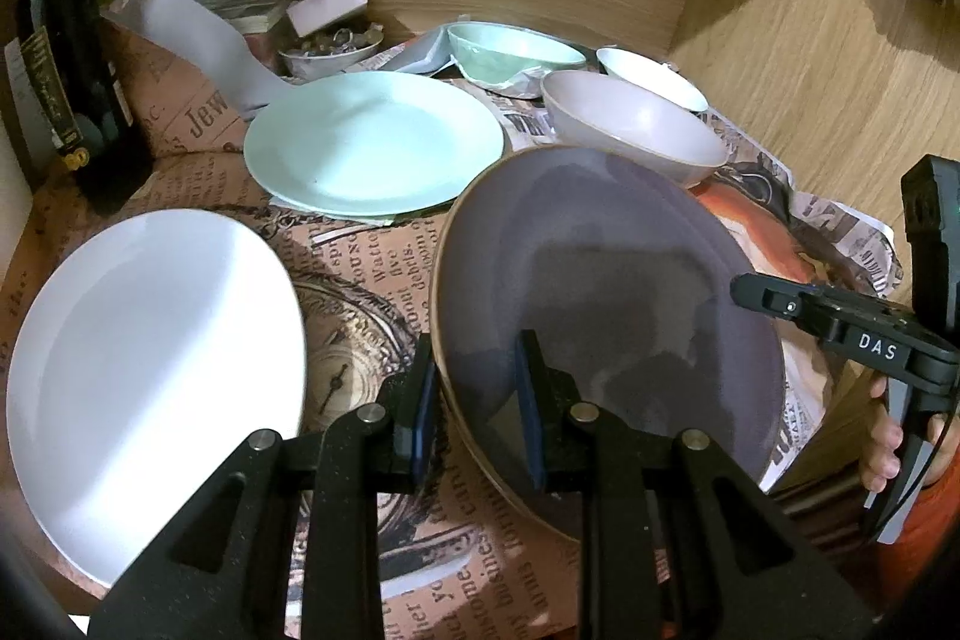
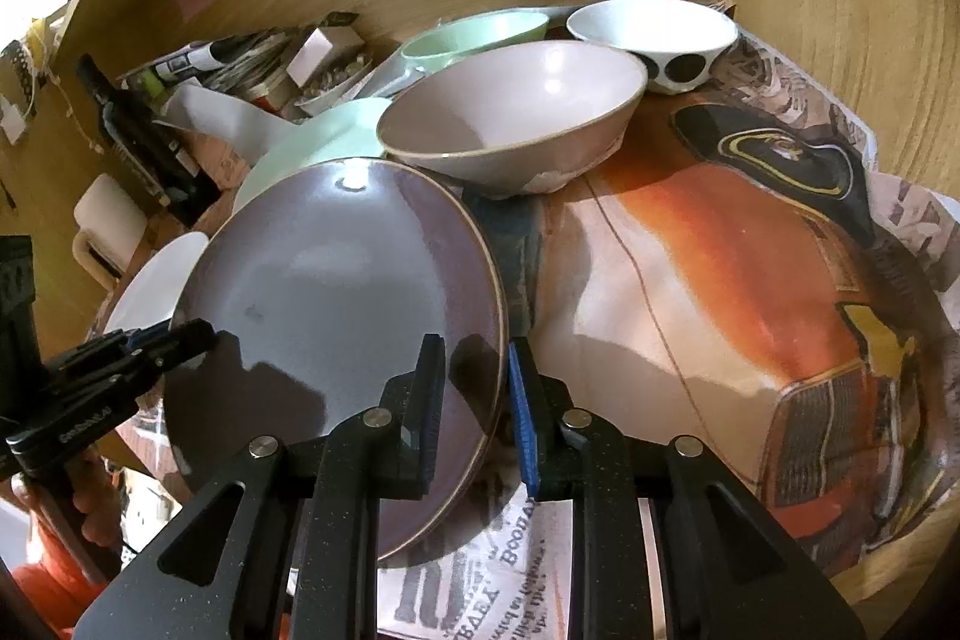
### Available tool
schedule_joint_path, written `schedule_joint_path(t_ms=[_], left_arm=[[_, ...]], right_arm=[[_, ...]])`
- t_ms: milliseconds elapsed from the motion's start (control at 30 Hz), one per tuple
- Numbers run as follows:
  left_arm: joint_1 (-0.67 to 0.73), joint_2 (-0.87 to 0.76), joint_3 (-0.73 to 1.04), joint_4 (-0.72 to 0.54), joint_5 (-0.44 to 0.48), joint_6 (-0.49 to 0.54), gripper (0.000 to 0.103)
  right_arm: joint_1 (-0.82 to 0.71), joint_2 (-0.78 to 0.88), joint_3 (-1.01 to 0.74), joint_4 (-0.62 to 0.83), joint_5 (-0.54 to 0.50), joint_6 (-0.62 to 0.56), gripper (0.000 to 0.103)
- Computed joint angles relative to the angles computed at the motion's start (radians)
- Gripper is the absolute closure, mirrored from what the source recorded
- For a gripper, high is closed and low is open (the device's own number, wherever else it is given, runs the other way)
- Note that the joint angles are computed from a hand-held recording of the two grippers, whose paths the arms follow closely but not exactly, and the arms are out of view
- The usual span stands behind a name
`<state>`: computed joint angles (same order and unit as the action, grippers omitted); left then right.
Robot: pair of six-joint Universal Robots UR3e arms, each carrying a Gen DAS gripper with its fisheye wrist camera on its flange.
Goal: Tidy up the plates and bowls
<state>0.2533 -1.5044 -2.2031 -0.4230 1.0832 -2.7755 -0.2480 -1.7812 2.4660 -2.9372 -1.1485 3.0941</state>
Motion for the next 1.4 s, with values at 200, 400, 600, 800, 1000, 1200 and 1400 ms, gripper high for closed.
schedule_joint_path(t_ms=[200,400,600,800,1000,1200,1400], left_arm=[[0.002,-0.059,0.031,-0.023,-0.008,-0.011,0.078],[-0.022,-0.095,0.054,0.002,0.001,-0.027,0.078],[-0.021,-0.11,0.061,0.006,-0.007,-0.021,0.078],[-0.031,-0.067,0.022,0.066,0.034,-0.008,0.078],[0.008,0.045,-0.041,0.132,0.01,0.004,0.053],[0.089,0.139,-0.054,0.081,-0.08,0.02,0.052],[0.215,0.266,-0.102,0.026,-0.177,0.05,0.043]], right_arm=[[-0.003,0.033,0.001,-0.02,0.005,0.007,0.084],[-0.019,0.029,0.004,-0.016,0.006,0.004,0.083],[-0.002,0.043,0.005,-0.039,-0.017,0.0,0.081],[-0.008,0.035,0.013,-0.047,-0.015,-0.021,0.079],[-0.029,-0.019,0.024,-0.035,0.006,-0.011,0.07],[0.03,-0.077,0.008,-0.055,-0.051,0.011,0.069],[0.158,-0.048,-0.048,-0.147,-0.139,0.052,0.053]])
